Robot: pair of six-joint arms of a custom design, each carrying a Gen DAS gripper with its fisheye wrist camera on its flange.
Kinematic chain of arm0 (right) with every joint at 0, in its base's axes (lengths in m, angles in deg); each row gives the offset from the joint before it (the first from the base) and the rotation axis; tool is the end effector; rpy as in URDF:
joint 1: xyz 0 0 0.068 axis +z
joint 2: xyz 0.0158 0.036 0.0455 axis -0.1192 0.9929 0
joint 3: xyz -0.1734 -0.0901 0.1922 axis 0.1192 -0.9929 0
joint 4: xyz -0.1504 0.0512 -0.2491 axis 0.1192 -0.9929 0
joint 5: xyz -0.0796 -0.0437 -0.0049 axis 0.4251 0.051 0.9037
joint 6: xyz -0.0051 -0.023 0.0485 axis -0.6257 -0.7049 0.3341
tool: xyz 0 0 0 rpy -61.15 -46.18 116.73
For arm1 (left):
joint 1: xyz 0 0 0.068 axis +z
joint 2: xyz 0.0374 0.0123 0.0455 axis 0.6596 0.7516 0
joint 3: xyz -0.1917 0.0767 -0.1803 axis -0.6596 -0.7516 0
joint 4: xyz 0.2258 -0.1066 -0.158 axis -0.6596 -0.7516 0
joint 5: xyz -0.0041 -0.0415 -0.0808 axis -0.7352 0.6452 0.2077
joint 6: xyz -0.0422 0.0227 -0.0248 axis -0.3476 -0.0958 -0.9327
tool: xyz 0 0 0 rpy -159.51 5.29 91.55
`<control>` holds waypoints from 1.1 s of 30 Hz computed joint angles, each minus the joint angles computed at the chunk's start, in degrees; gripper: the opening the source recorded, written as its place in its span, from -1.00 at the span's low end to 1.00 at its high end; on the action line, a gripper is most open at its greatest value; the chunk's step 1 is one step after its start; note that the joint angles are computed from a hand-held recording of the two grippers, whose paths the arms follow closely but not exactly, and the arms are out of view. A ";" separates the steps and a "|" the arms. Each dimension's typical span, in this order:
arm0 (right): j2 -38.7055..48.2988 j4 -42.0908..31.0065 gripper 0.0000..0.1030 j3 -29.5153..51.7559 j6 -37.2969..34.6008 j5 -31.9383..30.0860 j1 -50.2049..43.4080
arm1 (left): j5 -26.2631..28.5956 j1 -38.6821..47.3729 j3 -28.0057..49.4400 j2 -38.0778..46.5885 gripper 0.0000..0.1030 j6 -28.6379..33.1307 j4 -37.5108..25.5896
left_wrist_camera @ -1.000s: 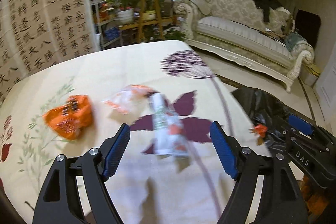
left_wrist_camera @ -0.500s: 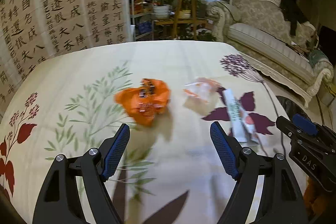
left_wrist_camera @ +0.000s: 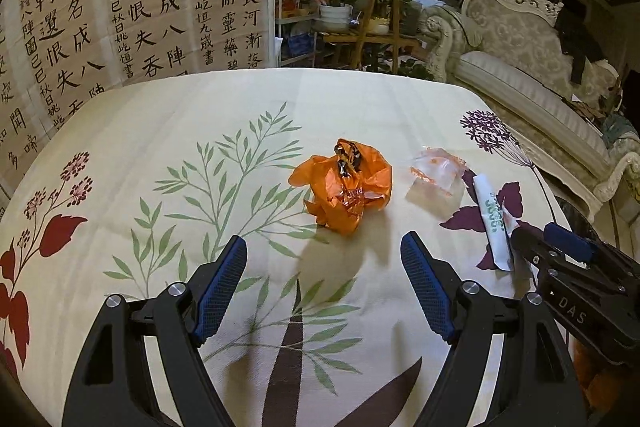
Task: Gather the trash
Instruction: 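Grasp the printed sachet beside the white tube with the right gripper, then grasp the orange wrapper with the left gripper while the right gripper holds the sachet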
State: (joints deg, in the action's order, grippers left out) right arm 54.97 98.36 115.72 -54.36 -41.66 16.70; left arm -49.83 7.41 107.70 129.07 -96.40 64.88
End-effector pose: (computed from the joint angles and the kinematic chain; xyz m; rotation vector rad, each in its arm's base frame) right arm 0.2702 0.1197 0.0478 -0.4679 2.3478 0.2743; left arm 0.1959 -0.1085 0.0549 -0.4514 2.3342 0.0935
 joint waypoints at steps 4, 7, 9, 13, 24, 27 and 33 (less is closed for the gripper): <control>0.70 -0.84 -0.05 0.85 -0.07 0.22 -0.89 | 0.72 0.64 0.15 0.61 0.49 0.81 1.04; 1.19 -1.18 -0.19 1.28 -0.56 0.22 -1.00 | 1.09 1.05 0.47 0.82 0.49 1.32 1.34; 1.74 -1.52 -0.22 1.83 -0.91 0.09 -0.86 | 1.31 1.31 0.68 1.10 0.49 1.72 1.66; 2.82 -2.03 -0.24 2.87 -1.53 0.16 -0.32 | 1.54 1.51 0.96 1.15 0.49 2.20 1.77; 2.97 -1.57 -0.67 3.42 -2.01 0.09 -0.93 | 2.40 1.90 1.96 0.69 0.51 3.22 1.79; 2.95 -1.53 -0.71 3.72 -1.76 -0.28 -1.77 | 2.43 2.50 3.13 1.88 0.53 4.49 2.24; 3.90 -1.76 -0.72 5.07 -1.69 -1.18 -3.06 | 4.23 6.08 6.04 6.12 0.53 7.52 3.77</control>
State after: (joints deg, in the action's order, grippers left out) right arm 58.86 96.60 120.78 -56.05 -42.84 13.65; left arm -45.59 13.49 113.74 135.19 -88.89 68.65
